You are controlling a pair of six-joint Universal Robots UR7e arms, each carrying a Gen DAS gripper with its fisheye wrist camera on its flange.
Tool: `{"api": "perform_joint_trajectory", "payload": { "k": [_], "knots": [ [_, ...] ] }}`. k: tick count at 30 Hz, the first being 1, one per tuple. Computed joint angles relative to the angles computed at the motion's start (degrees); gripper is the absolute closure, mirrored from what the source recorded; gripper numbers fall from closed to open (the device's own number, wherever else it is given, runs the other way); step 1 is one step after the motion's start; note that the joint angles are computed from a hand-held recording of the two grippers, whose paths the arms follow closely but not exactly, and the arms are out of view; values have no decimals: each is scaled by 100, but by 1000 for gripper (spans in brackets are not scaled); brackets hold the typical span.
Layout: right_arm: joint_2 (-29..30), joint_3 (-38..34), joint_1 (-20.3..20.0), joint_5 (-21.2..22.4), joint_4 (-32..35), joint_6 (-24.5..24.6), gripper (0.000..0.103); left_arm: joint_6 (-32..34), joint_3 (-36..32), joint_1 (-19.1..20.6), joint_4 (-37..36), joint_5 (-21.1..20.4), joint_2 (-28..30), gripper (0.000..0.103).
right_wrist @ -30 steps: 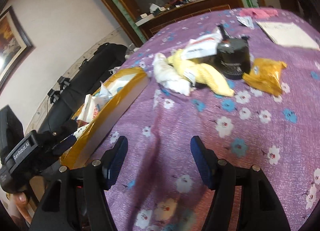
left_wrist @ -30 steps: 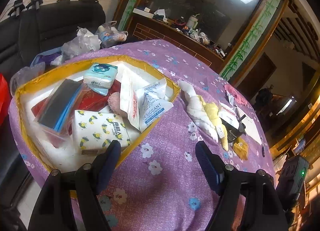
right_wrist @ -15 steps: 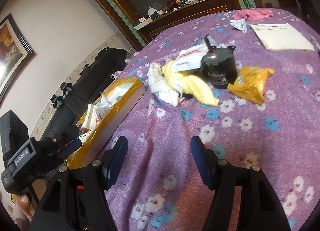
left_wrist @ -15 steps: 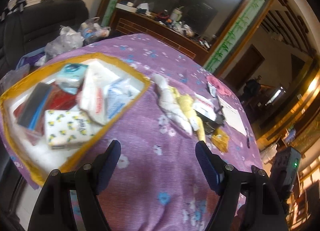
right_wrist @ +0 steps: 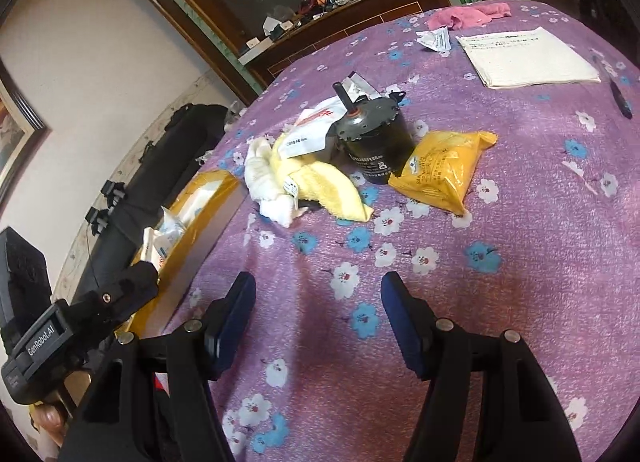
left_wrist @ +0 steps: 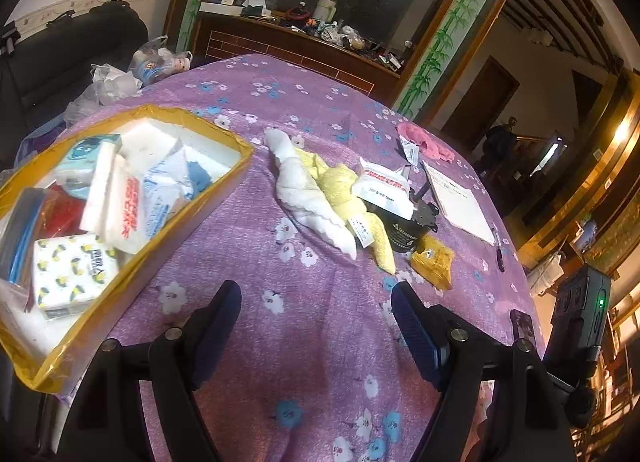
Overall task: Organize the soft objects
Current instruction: 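Move the left tool toward the yellow cloth and white packet while the right approaches the yellow snack bag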
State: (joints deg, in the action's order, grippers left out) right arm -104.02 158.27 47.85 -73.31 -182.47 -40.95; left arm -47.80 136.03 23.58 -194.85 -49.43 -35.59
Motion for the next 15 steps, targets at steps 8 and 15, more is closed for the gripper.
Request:
{"api": "perform_joint_trajectory", "payload": {
  "k": [8, 15],
  "knots": [
    [1, -101, 10, 72, 287, -220, 39, 63, -153, 164, 59, -96, 71, 22],
    [-54, -237, 4, 226, 502, -99, 39, 152, -232, 275, 134, -142, 90, 22]
  ]
}}
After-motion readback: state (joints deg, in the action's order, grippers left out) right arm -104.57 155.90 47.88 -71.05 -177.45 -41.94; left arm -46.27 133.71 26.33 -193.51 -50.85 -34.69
